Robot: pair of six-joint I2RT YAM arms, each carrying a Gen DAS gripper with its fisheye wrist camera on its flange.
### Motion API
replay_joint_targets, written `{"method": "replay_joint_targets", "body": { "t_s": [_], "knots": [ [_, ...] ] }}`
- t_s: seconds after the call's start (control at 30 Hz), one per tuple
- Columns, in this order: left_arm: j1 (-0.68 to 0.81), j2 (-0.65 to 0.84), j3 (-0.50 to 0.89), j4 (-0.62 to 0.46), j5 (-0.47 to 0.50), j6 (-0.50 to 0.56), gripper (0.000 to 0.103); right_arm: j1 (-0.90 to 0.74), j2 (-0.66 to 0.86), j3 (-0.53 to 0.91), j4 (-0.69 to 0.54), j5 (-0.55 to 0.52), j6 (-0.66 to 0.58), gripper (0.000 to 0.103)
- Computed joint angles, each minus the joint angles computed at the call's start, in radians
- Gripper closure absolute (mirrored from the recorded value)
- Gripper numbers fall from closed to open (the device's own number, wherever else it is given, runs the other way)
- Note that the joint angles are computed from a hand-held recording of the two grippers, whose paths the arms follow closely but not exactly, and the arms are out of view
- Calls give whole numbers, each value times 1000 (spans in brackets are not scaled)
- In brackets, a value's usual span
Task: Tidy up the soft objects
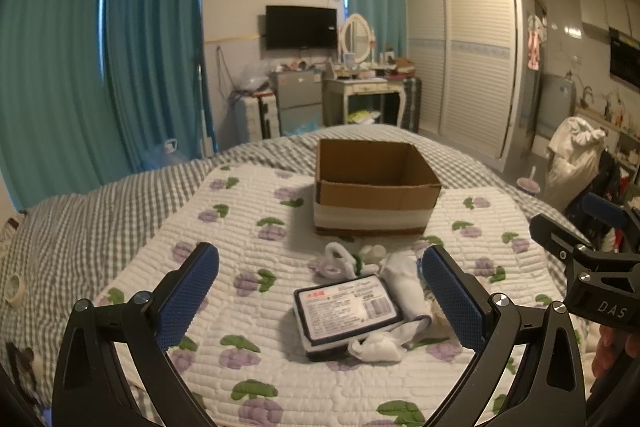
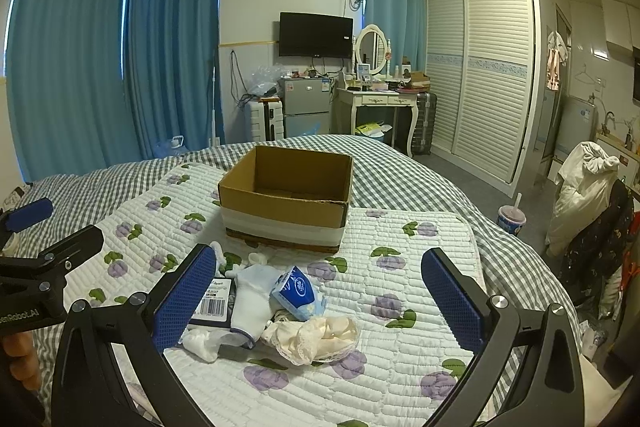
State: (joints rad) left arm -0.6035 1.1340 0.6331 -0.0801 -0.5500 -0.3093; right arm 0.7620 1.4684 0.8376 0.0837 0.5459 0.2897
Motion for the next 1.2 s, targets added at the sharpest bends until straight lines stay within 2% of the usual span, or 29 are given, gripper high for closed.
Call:
{"method": "replay_joint_targets", "body": {
  "t_s": [1.2],
  "knots": [
    [-2, -12, -7, -2, -3, 2, 0, 2, 3, 3, -3, 6, -1, 0]
  ]
}}
